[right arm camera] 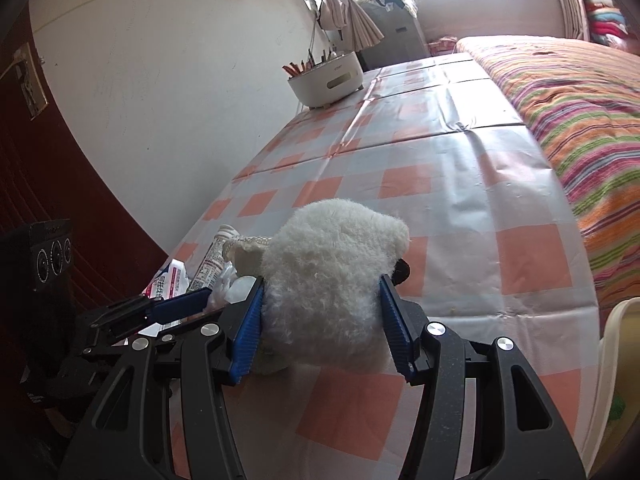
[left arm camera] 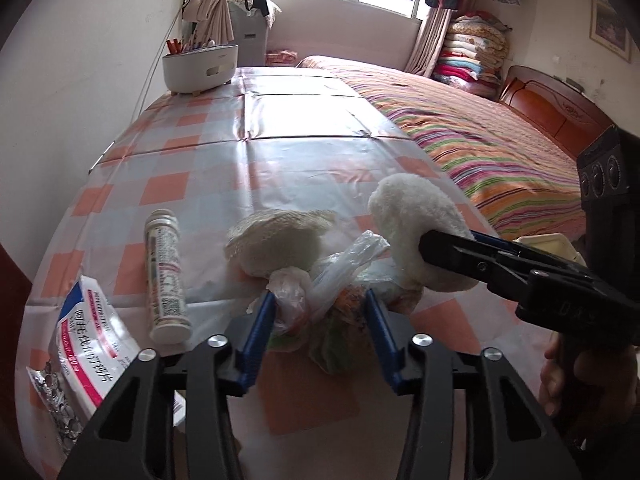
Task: Collect trash
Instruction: 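Grasp the white fluffy plush with the right tool while the left tool grasps the clear plastic bag, then carry the plush and plastic bag over the bin and open both tools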
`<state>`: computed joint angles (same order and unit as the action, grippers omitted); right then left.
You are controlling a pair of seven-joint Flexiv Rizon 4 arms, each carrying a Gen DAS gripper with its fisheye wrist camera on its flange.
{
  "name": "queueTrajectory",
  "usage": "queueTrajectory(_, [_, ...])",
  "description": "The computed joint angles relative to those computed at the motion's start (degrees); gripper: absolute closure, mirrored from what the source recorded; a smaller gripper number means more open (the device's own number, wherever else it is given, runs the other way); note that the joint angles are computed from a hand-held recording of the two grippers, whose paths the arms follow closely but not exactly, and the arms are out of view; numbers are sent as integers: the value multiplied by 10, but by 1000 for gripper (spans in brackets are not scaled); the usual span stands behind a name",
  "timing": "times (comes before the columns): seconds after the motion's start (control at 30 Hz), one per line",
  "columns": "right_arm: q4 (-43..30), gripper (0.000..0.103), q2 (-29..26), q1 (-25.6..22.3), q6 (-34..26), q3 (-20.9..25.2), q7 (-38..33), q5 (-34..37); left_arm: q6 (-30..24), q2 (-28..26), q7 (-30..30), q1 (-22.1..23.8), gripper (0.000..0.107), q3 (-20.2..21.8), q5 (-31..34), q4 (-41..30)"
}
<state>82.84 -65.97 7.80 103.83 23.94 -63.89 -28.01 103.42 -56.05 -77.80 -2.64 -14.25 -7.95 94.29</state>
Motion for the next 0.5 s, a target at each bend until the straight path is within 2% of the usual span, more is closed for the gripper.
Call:
queueTrajectory(0.07, [11,50,9,1,16,-12,3,10,0,-4,5,16,72,-24,11,-1])
queueTrajectory(0.17, [28,50,21,4,46,-33,13,22,15,-8,7,27,75,-45,23,0])
queueTrajectory(0.5, [98,50,64,16,140,-114,67,48,68,8,-19,57,77,-99,79,19])
